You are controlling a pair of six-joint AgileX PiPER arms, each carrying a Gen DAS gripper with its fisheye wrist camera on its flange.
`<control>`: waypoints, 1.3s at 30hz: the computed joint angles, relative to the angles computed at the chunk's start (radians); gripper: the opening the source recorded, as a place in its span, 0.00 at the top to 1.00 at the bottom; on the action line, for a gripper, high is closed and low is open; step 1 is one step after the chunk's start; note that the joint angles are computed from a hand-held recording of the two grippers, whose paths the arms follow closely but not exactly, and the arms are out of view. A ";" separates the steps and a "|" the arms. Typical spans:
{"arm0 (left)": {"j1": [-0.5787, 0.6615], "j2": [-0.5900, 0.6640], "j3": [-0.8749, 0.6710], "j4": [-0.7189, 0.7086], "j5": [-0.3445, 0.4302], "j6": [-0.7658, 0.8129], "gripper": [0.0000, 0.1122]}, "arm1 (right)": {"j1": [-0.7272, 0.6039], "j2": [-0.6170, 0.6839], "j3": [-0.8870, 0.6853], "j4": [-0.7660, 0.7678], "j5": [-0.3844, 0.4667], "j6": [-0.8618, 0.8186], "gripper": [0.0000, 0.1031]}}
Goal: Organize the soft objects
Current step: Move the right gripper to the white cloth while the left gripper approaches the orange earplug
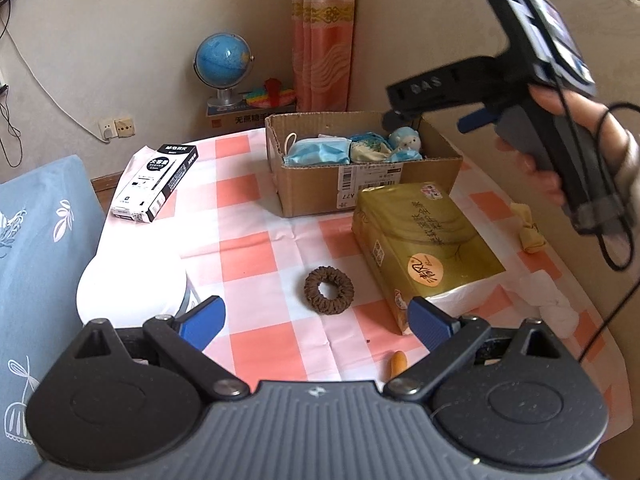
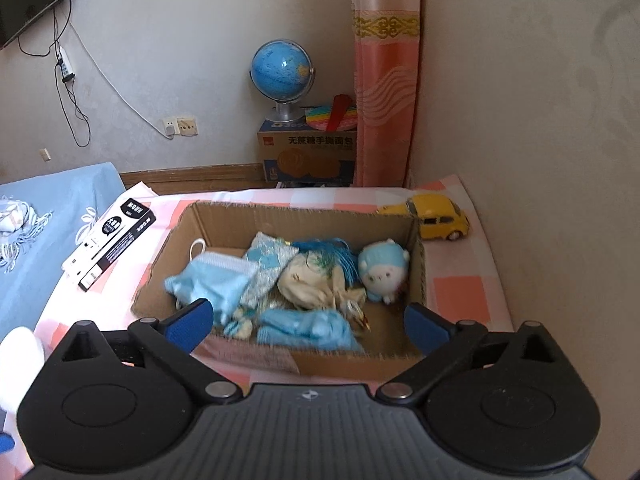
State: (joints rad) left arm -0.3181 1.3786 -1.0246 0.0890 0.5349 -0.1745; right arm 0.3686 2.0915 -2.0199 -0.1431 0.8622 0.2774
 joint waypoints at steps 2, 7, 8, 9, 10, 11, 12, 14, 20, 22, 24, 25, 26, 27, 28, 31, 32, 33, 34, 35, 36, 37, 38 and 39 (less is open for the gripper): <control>-0.002 -0.009 0.005 0.003 0.000 -0.001 0.13 | 0.001 -0.054 0.085 -0.009 -0.029 0.014 0.00; -0.010 -0.029 0.014 0.014 0.003 -0.011 0.13 | 0.003 -0.196 0.305 -0.029 -0.125 0.045 0.00; -0.012 -0.031 0.016 0.018 0.001 -0.012 0.13 | 0.007 -0.223 0.344 -0.045 -0.139 0.059 0.00; -0.014 -0.034 0.018 0.025 0.002 -0.018 0.13 | 0.012 -0.251 0.388 -0.065 -0.154 0.079 0.00; -0.014 -0.037 0.020 0.029 0.003 -0.021 0.13 | 0.016 -0.277 0.428 -0.082 -0.168 0.097 0.00; -0.014 -0.039 0.023 0.027 0.002 -0.017 0.13 | 0.020 -0.306 0.472 -0.098 -0.182 0.114 0.00; -0.014 -0.042 0.025 0.027 0.003 -0.015 0.13 | 0.023 -0.335 0.517 -0.111 -0.198 0.129 0.00; -0.012 -0.046 0.033 0.027 0.002 -0.007 0.13 | 0.030 -0.389 0.604 -0.137 -0.224 0.163 0.00; 0.000 -0.048 0.057 0.002 0.012 0.037 0.13 | 0.059 -0.545 0.886 -0.259 -0.321 0.305 0.00; -0.003 -0.051 0.067 -0.003 0.010 0.047 0.13 | 0.071 -0.579 0.955 -0.293 -0.324 0.345 0.00; -0.005 -0.049 0.073 -0.015 0.008 0.063 0.13 | 0.092 -0.602 1.012 -0.353 -0.316 0.415 0.00; -0.008 -0.048 0.074 -0.019 0.007 0.068 0.13 | 0.103 -0.615 1.046 -0.379 -0.316 0.445 0.00; -0.012 -0.045 0.076 -0.023 0.005 0.073 0.13 | 0.113 -0.626 1.075 -0.404 -0.316 0.476 0.00; -0.017 -0.044 0.077 -0.023 0.006 0.073 0.13 | 0.124 -0.632 1.096 -0.423 -0.311 0.497 0.00; -0.023 -0.041 0.077 -0.024 0.005 0.074 0.13 | 0.130 -0.637 1.117 -0.431 -0.310 0.509 0.00; -0.038 -0.034 0.079 -0.032 0.002 0.085 0.13 | 0.128 -0.648 1.163 -0.401 -0.327 0.509 0.00; -0.043 -0.032 0.079 -0.033 0.001 0.088 0.13 | 0.125 -0.646 1.176 -0.380 -0.341 0.499 0.00; -0.048 -0.030 0.081 -0.033 0.000 0.088 0.13 | 0.126 -0.644 1.181 -0.366 -0.346 0.491 0.00; -0.051 -0.027 0.082 -0.035 -0.002 0.091 0.13 | 0.131 -0.642 1.186 -0.362 -0.349 0.490 0.00; -0.053 -0.024 0.083 -0.041 -0.002 0.100 0.13 | 0.134 -0.637 1.185 -0.349 -0.352 0.478 0.00; -0.054 -0.020 0.083 -0.047 -0.004 0.108 0.13 | 0.140 -0.634 1.185 -0.337 -0.359 0.467 0.00; -0.054 -0.015 0.085 -0.052 -0.006 0.114 0.13 | 0.145 -0.632 1.185 -0.331 -0.363 0.458 0.00; -0.055 -0.010 0.085 -0.055 -0.007 0.119 0.13 | 0.150 -0.630 1.182 -0.318 -0.367 0.442 0.00; -0.056 -0.003 0.085 -0.060 -0.009 0.126 0.13 | 0.152 -0.628 1.182 -0.308 -0.373 0.433 0.00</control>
